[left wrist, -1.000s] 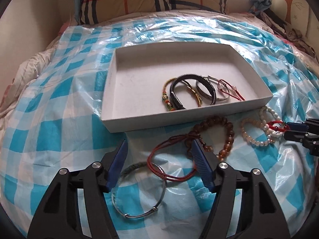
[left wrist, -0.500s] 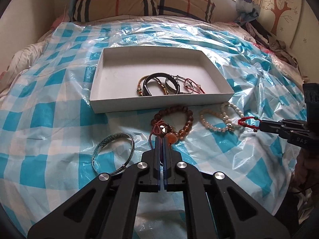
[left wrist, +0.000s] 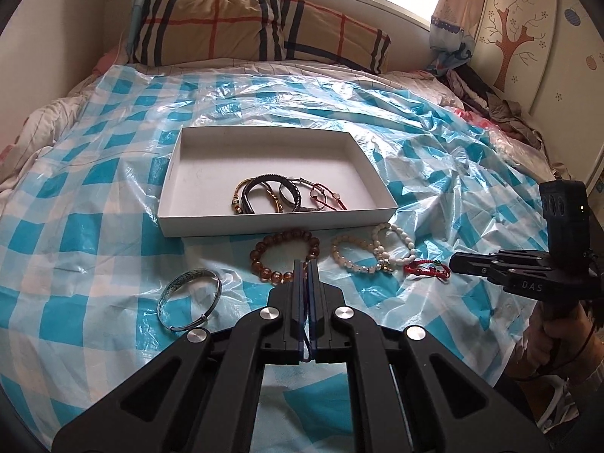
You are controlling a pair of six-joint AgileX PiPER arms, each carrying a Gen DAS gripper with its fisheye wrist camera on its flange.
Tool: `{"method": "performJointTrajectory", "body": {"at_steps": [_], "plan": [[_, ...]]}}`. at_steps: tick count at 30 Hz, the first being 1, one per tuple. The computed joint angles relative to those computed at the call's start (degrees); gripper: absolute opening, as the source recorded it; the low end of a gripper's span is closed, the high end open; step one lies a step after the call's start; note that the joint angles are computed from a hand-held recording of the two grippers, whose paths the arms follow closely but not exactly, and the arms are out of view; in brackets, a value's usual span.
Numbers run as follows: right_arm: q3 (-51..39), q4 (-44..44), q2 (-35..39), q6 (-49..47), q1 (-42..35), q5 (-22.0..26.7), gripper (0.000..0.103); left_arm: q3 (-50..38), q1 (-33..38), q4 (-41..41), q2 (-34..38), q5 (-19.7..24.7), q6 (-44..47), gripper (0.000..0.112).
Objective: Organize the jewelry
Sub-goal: 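Grasp the red knotted bracelet with the right tool while the left grasps the red cord pendant bracelet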
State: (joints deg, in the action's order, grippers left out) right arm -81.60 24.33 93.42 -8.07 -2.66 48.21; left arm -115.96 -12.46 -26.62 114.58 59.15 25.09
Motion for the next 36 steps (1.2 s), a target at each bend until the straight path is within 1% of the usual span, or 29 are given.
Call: {"method": "performJointTrajectory", "body": {"at_steps": [1,2,3,4,10,11,12,14,15,20,24,31,36], "plan": [[-0.3,-0.9,0.5,0.5,0.1,0.1,0.013,0.2,-0.1,-0.1,0.1,0.1,0.1,0.002],[-0.4,-1.8,0.9,1.1,0.1,-0.2,0.035,0.6,-0.2,-0.2,0.2,0.0,0.2,0.002],[-0.4,-2.7,1.1,1.6,0.1,-0.9,0.055,1.3,-0.3,-0.3,0.1,-0.3,0.3,0.002],[-0.8,-2.9,1.7,1.1,0.0,-0.9,0.056,1.7,-0.4,-0.4,0.1,-0.4,0.5,0.002],[-5.8,-3.5,7.8,-1.8,-0.2,2.5,0.056,2.6,-0.9,-0.6,0.4,-0.8,0.7,0.002],[-6.1,-4.6,8.4,-1.5,0.1,2.9,0.05,2.5,-0.9,-0.6,0.4,-0.9,0.7,0.002],[-6.2,-5.1,8.8,-1.3,0.3,3.4,0.031,2.6,-1.0,-0.6,0.3,-0.9,0.6,0.002],[-4.8,-4.7,7.7,-1.7,0.4,2.8,0.013,2.7,-1.0,-0.7,0.3,-1.2,0.6,0.002],[-3.5,-4.2,6.7,-1.9,0.4,2.1,0.011,2.3,-0.9,-0.8,0.5,-1.1,0.6,0.002],[0.4,-1.1,2.2,-2.2,0.4,-0.4,0.011,1.0,-0.9,-1.5,0.6,-0.8,0.4,0.002],[0.5,2.9,0.6,-3.3,0.1,-1.2,0.011,0.5,-0.9,-2.1,0.1,-0.7,0.6,0.002],[-3.2,8.2,0.8,-5.5,-0.4,-2.9,0.011,-3.0,-0.5,-2.7,0.7,0.1,0.0,0.002],[-6.1,9.6,2.7,-5.6,-0.1,-3.6,0.011,-6.3,-0.4,-2.5,2.0,0.8,-0.9,0.002]]}}
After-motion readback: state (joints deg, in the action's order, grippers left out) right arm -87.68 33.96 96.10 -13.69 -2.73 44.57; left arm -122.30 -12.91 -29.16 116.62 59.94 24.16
